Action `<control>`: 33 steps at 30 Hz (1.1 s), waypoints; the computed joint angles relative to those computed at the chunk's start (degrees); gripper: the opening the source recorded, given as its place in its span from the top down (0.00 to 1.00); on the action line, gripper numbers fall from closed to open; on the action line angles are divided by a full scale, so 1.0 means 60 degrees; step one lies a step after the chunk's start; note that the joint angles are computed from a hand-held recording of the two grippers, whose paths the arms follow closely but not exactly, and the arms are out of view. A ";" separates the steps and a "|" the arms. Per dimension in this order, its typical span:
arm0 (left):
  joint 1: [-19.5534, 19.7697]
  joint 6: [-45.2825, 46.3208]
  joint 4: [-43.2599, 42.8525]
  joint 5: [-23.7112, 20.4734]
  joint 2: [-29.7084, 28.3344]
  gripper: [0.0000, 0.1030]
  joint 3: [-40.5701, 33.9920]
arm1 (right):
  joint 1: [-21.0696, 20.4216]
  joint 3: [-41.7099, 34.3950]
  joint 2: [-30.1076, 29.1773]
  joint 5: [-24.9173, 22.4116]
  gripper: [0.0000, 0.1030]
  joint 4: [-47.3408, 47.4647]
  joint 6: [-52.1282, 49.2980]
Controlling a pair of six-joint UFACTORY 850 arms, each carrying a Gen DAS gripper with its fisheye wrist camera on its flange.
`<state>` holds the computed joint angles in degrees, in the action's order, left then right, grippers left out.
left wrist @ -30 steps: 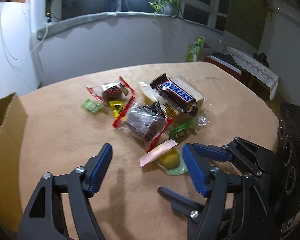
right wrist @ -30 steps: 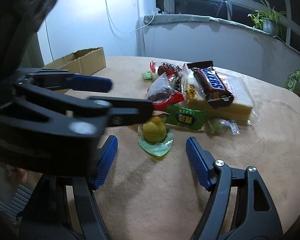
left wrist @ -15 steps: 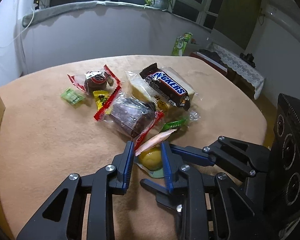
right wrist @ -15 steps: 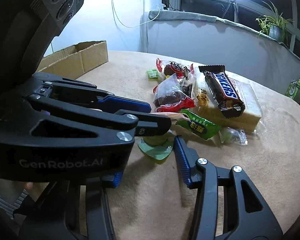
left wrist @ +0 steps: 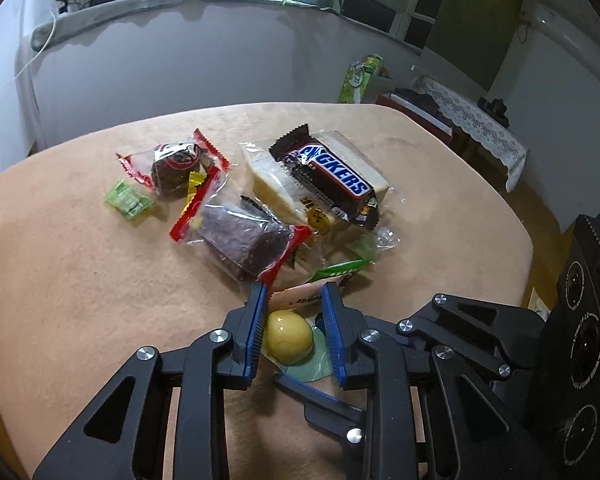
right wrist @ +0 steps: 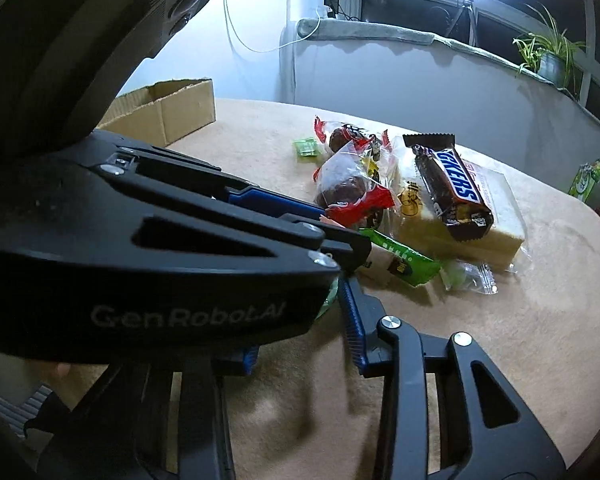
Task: Organize snacks
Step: 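Grasp the pink wafer packet with the left tool while the right tool grasps the yellow ball candy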
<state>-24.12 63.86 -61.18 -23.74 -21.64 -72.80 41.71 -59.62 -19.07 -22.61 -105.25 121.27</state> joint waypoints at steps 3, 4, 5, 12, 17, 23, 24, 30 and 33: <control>-0.0038 -0.0105 0.0063 0.0009 -0.0001 0.84 0.0001 | -0.0053 0.0184 0.0151 0.0148 0.67 -0.0509 0.0517; -0.0063 -0.0146 0.0122 0.0034 0.0006 0.85 0.0006 | -0.0063 0.0254 0.0205 0.0186 0.67 -0.0658 0.0680; -0.0078 -0.0111 0.0139 0.0010 0.0033 0.86 0.0033 | -0.0070 0.0365 0.0295 0.0190 0.68 -0.0816 0.0861; -0.0168 0.0285 0.0080 -0.0345 0.0215 0.87 0.0231 | -0.0006 0.1104 0.0909 0.0090 0.69 -0.0553 0.0667; -0.0366 -0.0234 0.0796 -0.0150 0.0053 0.87 0.0035 | 0.0081 0.1601 0.1352 -0.0104 0.69 0.0038 0.0156; -0.0541 -0.0906 0.1287 -0.0143 -0.0224 0.84 -0.0218 | 0.0053 0.1992 0.1708 -0.0364 0.69 0.0445 -0.0185; -0.0543 -0.0861 0.1241 -0.0146 -0.0234 0.84 -0.0224 | 0.0035 0.2050 0.1765 -0.0399 0.69 0.0479 -0.0222; -0.0915 -0.2018 0.3059 0.0666 -0.0084 0.83 -0.0080 | -0.0101 0.2338 0.2029 -0.0626 0.69 0.0570 -0.0071; -0.1065 -0.2861 0.4190 0.0723 -0.0110 0.79 -0.0168 | -0.0267 0.2466 0.2142 -0.0568 0.68 0.0537 -0.0016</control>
